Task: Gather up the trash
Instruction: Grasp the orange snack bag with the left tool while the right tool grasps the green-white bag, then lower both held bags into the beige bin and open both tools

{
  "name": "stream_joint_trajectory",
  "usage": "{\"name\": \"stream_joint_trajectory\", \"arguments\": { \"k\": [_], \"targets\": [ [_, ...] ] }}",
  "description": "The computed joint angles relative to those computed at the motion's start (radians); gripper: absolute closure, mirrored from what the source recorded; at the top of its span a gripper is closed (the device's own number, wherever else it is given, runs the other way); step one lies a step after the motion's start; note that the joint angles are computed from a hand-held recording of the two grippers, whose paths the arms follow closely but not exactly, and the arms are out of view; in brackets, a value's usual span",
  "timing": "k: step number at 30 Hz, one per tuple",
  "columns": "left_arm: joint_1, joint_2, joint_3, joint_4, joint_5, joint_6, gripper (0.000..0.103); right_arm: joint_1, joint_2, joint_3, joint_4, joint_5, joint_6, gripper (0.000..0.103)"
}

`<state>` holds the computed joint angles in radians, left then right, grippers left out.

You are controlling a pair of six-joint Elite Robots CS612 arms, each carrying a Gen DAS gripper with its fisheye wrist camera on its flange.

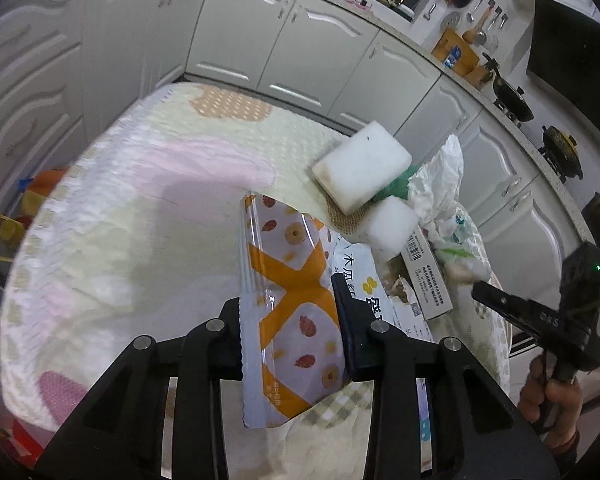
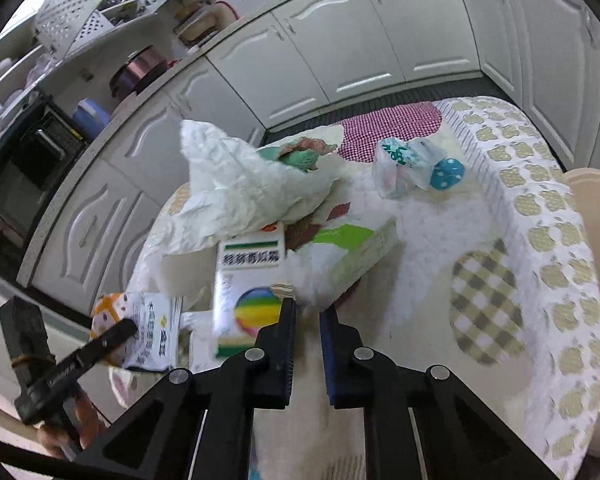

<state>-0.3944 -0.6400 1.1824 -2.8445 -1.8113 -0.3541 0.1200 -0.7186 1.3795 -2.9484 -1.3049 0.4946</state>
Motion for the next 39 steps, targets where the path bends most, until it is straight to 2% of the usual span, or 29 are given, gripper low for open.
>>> {"name": "stream_joint_trajectory", "arguments": {
  "k": [4,8,9,11,13,16,19,21,22,23,24,26,39],
  "targets": [
    [0.003,-0.021,0.025,-0.033,0.0,0.001,0.073,0.002,-0.03,0.043,-0.021,-0.004,-0.021,0.092],
    [-0.003,-0.036,0.044,-0.055,0.002,0.015,0.073,0.0,-0.046,0.06,0.028,-0.021,-0.005,0.091],
    [-0.003,-0.036,0.045,-0.055,-0.004,0.016,0.073,0.0,-0.046,0.059,0.029,-0.043,0.015,0.088],
    [-0.004,-0.039,0.052,-0.06,-0.018,0.017,0.073,0.001,-0.037,0.045,0.056,-0.085,0.039,0.063],
    [-0.004,-0.043,0.059,-0.068,-0.031,0.024,0.073,0.002,-0.019,0.012,0.078,-0.088,0.042,0.061],
    [-0.005,-0.047,0.061,-0.072,-0.045,0.032,0.073,0.009,0.012,-0.051,0.133,-0.13,0.055,0.061],
    [-0.005,-0.05,0.064,-0.072,-0.056,0.038,0.073,0.01,0.048,-0.116,0.189,-0.125,0.064,0.053],
    [-0.007,-0.052,0.067,-0.073,-0.059,0.039,0.073,0.013,0.072,-0.151,0.211,-0.12,0.054,0.053],
    [-0.008,-0.053,0.069,-0.072,-0.059,0.041,0.073,0.017,0.076,-0.158,0.205,-0.143,0.043,0.056],
    [-0.009,-0.054,0.069,-0.071,-0.059,0.042,0.073,0.019,0.078,-0.162,0.211,-0.154,0.032,0.065],
    [-0.009,-0.055,0.071,-0.07,-0.06,0.044,0.073,0.015,0.075,-0.153,0.197,-0.134,0.035,0.07],
    [-0.011,-0.06,0.078,-0.07,-0.063,0.049,0.074,0.01,0.061,-0.125,0.168,-0.117,0.031,0.074],
    [-0.048,-0.074,0.071,-0.079,-0.109,0.111,0.074,-0.013,-0.077,0.112,-0.044,-0.15,0.028,0.075]
  ]
}}
